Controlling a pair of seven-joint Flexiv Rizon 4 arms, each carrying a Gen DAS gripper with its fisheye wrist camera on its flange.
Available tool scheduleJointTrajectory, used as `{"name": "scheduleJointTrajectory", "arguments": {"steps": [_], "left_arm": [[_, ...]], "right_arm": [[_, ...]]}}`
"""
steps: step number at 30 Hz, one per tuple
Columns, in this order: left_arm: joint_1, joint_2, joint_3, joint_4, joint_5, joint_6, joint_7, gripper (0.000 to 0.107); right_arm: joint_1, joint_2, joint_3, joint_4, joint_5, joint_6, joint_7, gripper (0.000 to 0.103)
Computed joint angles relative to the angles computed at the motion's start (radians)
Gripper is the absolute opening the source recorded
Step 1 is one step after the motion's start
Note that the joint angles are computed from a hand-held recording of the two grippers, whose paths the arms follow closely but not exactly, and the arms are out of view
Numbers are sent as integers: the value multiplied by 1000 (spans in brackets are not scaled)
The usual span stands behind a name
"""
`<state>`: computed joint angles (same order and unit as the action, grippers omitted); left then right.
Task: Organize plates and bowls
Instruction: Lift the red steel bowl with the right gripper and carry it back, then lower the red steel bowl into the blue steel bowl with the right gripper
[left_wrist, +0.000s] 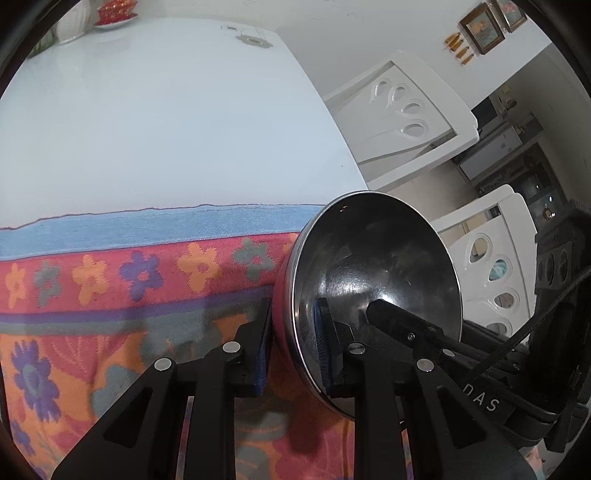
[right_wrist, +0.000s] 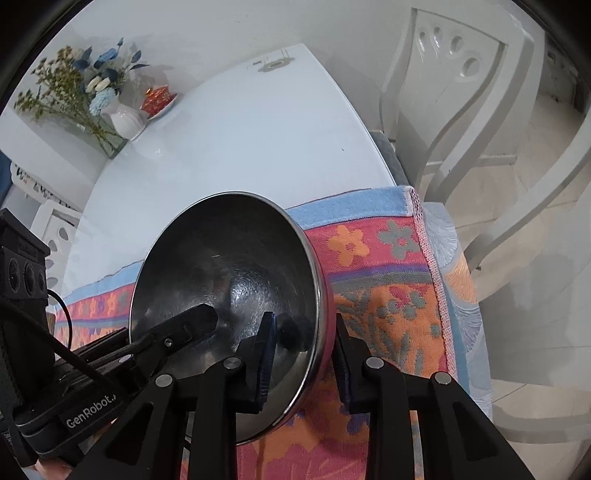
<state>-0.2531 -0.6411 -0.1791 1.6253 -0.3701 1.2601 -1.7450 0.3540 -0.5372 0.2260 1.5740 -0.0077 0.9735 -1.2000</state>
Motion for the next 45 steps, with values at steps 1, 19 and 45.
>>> {"name": "scheduleJointTrajectory", "arguments": {"steps": [1,19,45], "left_arm": [[-7,7,10,3,10,2,-4,18],[-100,340,109,238,152,26,-188,18],[-195,599,14,618,129,-35,-448,18]], "right_arm": [[5,9,-3,7,-10,4,-2,28],[48,287,43,119,23,-90,6,28],[119,592,65,430,273,-363,40,29]]}}
